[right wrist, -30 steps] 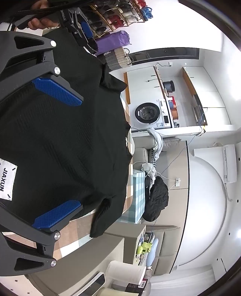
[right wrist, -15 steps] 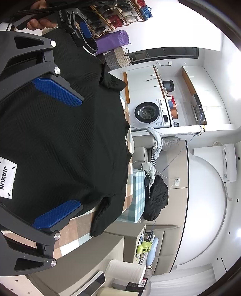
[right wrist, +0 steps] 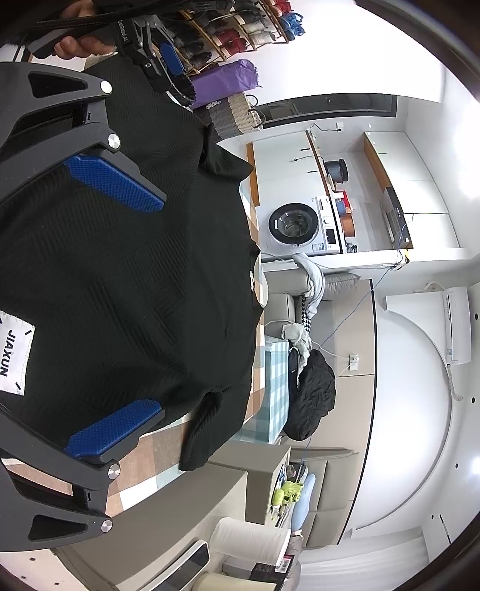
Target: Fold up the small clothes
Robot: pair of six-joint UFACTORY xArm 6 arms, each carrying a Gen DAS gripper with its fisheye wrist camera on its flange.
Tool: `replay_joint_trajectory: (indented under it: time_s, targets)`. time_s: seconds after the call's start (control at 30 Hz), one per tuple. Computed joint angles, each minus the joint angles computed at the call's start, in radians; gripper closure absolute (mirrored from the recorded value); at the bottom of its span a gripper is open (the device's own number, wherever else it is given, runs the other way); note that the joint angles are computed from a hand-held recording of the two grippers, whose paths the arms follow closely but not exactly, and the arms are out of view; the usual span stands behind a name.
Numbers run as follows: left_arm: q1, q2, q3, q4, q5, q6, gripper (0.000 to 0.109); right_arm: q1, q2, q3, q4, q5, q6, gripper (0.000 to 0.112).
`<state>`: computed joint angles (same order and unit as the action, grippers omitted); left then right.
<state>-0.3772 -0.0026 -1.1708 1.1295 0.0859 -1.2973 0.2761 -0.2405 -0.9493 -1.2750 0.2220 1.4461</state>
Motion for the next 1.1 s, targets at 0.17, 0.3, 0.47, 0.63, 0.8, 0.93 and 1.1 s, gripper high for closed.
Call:
replay_joint_trajectory:
  time_s: [0.17,0.3,0.47,0.63,0.8,0.93,1.1]
  targets:
    - [0.000,0.000,-0.001,0.007,0.001,-0.007,0.006,0.001,-0.001,0.000,-0.003,0.003,0.002,0.009]
    - [0.000,0.001,-0.001,0.002,0.000,-0.002,0.006,-0.001,-0.001,0.000,-0.010,0.002,0.009,0.009]
    - [0.000,0.000,-0.001,0.002,0.000,-0.002,0.006,-0.004,-0.001,0.000,-0.012,0.001,0.012,0.009]
    - [0.000,0.000,0.000,0.000,0.000,0.000,0.006,-0.005,-0.004,0.002,-0.012,0.001,0.011,0.009]
    - [0.000,0.000,0.000,-0.002,0.000,0.002,0.006,-0.007,-0.004,0.002,-0.025,0.000,0.023,0.009]
    - [0.000,0.000,-0.001,0.001,0.000,-0.001,0.006,-0.008,-0.005,0.003,-0.025,0.000,0.023,0.009]
    - [0.000,0.001,0.000,-0.003,0.000,0.003,0.006,-0.007,-0.006,0.004,-0.018,0.002,0.015,0.009]
